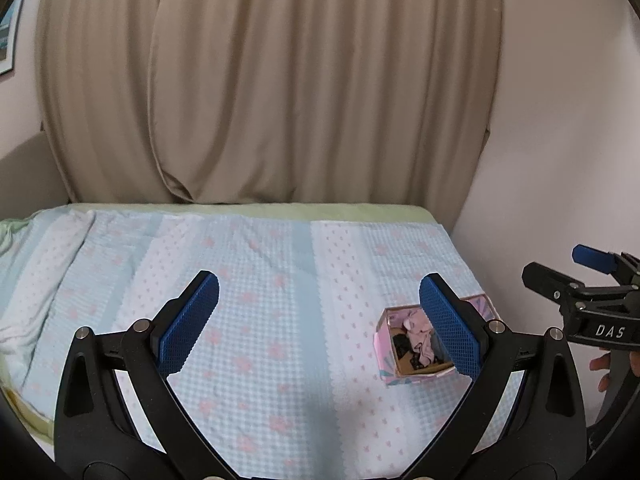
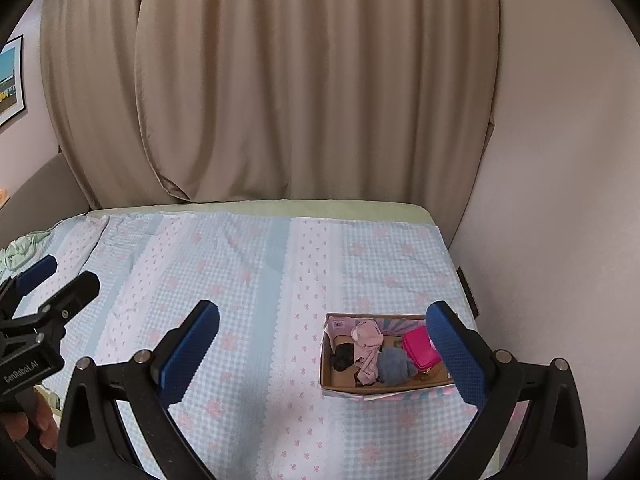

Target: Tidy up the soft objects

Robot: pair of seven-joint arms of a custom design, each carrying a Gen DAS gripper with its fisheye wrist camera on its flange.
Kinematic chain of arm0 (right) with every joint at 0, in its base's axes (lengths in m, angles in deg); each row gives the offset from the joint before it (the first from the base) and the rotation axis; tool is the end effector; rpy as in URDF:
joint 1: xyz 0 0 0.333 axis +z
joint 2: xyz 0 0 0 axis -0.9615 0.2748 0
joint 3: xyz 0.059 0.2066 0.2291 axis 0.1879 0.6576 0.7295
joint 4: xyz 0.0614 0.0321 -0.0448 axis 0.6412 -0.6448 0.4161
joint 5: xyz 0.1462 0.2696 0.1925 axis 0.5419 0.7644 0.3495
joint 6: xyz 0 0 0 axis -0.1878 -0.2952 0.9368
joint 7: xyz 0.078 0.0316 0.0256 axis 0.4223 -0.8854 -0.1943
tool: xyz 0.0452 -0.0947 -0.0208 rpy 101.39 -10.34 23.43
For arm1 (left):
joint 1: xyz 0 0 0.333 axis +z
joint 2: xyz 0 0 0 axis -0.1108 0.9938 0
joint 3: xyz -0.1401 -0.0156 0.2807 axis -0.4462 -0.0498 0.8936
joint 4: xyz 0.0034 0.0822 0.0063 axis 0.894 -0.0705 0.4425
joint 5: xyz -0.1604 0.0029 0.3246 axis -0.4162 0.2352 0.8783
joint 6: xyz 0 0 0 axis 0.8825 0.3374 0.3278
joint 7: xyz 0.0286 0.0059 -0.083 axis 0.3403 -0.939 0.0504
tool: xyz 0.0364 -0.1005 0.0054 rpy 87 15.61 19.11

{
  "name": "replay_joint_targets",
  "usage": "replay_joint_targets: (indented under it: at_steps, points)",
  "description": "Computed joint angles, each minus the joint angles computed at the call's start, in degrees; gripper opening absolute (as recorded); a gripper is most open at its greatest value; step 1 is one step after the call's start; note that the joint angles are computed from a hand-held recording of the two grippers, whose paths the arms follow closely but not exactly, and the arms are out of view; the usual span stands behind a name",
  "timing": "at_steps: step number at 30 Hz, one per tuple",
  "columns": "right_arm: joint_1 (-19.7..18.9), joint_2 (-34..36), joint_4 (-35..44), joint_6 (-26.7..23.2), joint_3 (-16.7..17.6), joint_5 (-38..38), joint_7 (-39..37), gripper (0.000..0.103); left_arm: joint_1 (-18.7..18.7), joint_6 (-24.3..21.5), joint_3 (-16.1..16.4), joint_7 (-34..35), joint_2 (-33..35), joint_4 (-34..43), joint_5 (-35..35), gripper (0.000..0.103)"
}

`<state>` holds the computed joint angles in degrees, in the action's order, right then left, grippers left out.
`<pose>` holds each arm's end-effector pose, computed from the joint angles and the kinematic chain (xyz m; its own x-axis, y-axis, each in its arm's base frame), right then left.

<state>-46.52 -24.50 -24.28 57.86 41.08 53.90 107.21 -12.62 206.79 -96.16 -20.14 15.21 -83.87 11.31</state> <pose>0.5498 0.3096 0.7653 0.3560 -0.9345 -0.0003 -0.6748 -0.2569 -0.6918 0.4684 -0.2035 0.7349 0.2297 -0.9682 0.0989 -0.5075 -0.2059 -0.8367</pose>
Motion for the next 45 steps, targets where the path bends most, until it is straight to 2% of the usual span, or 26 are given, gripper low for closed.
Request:
replay_joint_targets:
  at_steps: [6, 10, 27, 45]
  points:
    - [0.36, -3.72, -6.33, 4.92, -0.21, -3.19, 3.21, 0.103, 1.11, -0.32, -1.62, -3.52, -2.7, -2.54, 5.78, 0.1]
    - [0.09, -4.61, -7.52, 5.96, 0.2, -3.83, 4.29, 0.103, 1.58, 1.32, -1.53, -4.76, -4.14, -4.15, 5.49, 0.1]
    - [-1.16, -6.6, -10.23, 8.11, 0.8, -4.24, 4.67, 0.103, 1.55, 0.4, -2.91, -4.96, -3.25, -2.73, 6.95, 0.1]
    - [-1.65, -6.3, -10.42, 9.06, 0.84, -3.44, 4.31, 0.103, 0.47, -0.7, -2.46, -4.41, -2.58, -1.96, 7.72, 0.1]
